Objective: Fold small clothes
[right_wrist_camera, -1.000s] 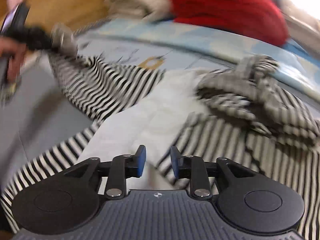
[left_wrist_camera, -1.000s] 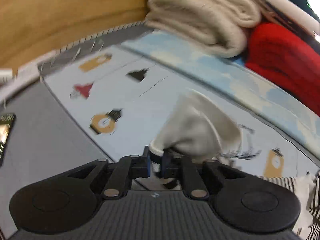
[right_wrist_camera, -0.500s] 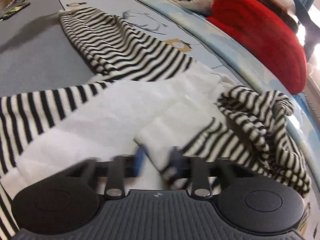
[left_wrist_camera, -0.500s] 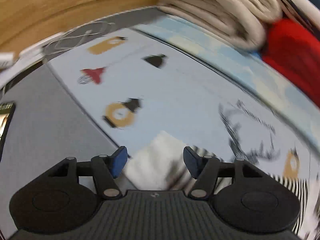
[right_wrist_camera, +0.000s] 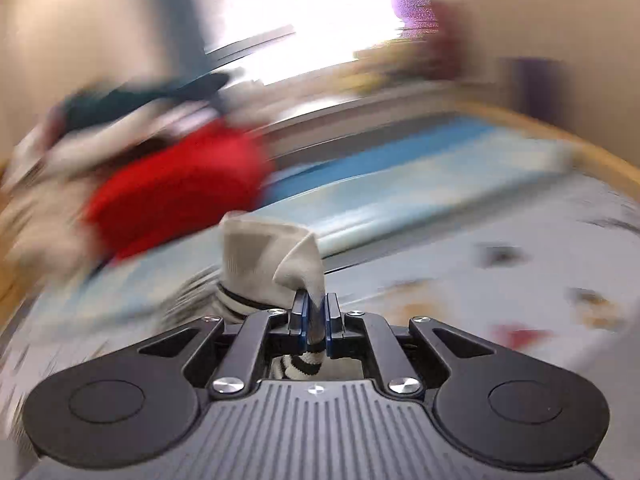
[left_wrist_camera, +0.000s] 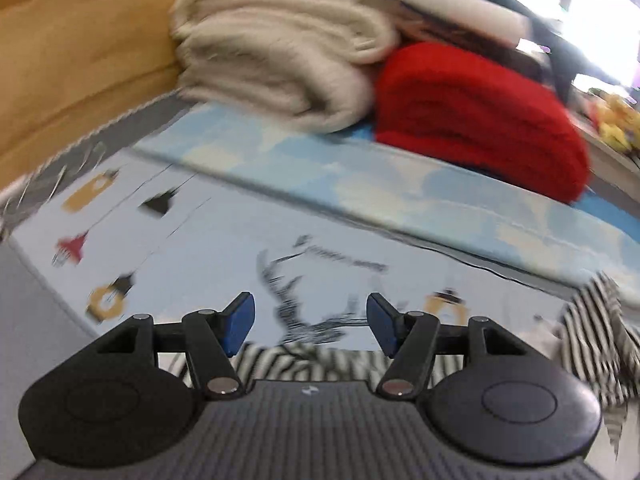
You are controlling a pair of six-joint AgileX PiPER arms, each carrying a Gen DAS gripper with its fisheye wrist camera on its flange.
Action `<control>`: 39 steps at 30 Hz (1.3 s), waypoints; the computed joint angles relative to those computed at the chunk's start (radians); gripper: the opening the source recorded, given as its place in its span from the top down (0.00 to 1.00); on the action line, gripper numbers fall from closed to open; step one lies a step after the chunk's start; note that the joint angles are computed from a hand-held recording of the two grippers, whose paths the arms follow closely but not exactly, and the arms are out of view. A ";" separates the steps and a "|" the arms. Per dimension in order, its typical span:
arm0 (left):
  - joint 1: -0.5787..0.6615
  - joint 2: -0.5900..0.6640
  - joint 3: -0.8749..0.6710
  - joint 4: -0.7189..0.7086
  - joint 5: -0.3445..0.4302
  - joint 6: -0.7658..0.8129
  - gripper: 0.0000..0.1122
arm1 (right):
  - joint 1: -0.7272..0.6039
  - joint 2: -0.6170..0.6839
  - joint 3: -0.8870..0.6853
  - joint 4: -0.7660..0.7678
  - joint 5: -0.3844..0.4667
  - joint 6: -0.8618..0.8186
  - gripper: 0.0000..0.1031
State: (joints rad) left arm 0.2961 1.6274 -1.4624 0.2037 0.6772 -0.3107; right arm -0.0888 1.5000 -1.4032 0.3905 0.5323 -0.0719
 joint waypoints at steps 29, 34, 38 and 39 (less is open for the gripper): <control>-0.295 0.000 0.084 -0.333 0.101 0.382 0.39 | -0.150 0.210 -0.029 0.049 0.461 -0.251 0.44; -0.267 -0.113 0.123 -0.319 0.184 0.335 0.39 | -0.182 0.143 0.064 -0.170 0.388 -0.084 0.46; -0.180 -0.256 0.237 -0.403 0.327 0.384 0.39 | -0.302 0.005 0.151 -0.032 0.426 -0.241 0.46; -0.156 -0.295 0.276 -0.413 0.361 0.403 0.39 | -0.335 -0.046 0.190 0.000 0.446 -0.304 0.45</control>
State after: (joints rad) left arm 0.1400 1.3321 -1.1860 -0.2095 1.0383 0.0922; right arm -0.4233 1.4537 -1.2129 0.3904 0.9785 -0.3760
